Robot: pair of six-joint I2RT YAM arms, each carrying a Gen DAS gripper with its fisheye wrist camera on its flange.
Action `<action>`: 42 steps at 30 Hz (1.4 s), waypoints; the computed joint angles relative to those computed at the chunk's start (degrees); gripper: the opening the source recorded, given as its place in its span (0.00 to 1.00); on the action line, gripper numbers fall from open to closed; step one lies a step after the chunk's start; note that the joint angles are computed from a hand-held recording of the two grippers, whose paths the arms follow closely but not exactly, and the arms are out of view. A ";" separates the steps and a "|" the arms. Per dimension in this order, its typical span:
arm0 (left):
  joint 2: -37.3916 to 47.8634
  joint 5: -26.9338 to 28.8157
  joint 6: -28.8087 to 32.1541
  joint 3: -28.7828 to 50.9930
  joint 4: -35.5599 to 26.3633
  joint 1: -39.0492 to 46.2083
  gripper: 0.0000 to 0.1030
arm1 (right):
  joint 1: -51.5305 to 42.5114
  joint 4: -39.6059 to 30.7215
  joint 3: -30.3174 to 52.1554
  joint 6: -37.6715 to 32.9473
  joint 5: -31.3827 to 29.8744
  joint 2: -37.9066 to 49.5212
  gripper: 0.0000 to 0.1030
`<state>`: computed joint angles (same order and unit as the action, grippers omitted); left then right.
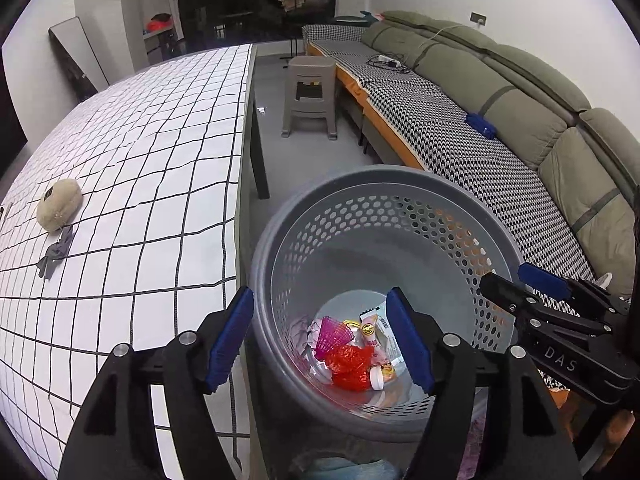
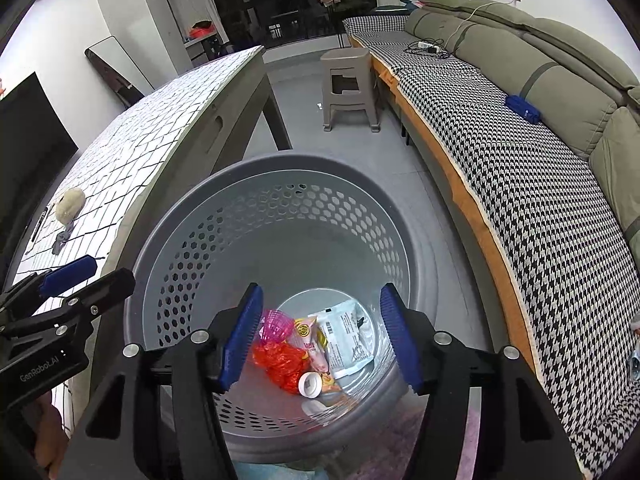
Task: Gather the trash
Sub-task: 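Move both open grippers back from the basket over the table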
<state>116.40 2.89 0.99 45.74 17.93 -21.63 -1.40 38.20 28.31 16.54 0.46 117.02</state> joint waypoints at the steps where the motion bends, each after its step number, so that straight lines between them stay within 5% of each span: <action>1: -0.20 -0.08 -0.09 -0.26 0.25 -0.03 0.68 | 0.13 0.22 -0.36 0.13 0.07 -0.32 0.60; 22: -6.42 -0.95 -0.60 -8.57 6.42 1.55 0.81 | 6.28 1.74 -6.49 2.84 4.81 -7.69 0.67; 42: -15.92 5.67 3.71 -18.74 11.68 17.79 0.88 | 22.35 -4.62 -1.92 3.73 13.14 -13.26 0.74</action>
<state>100.48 8.57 4.70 27.00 29.61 -3.84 20.95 33.58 26.39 20.28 13.60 103.76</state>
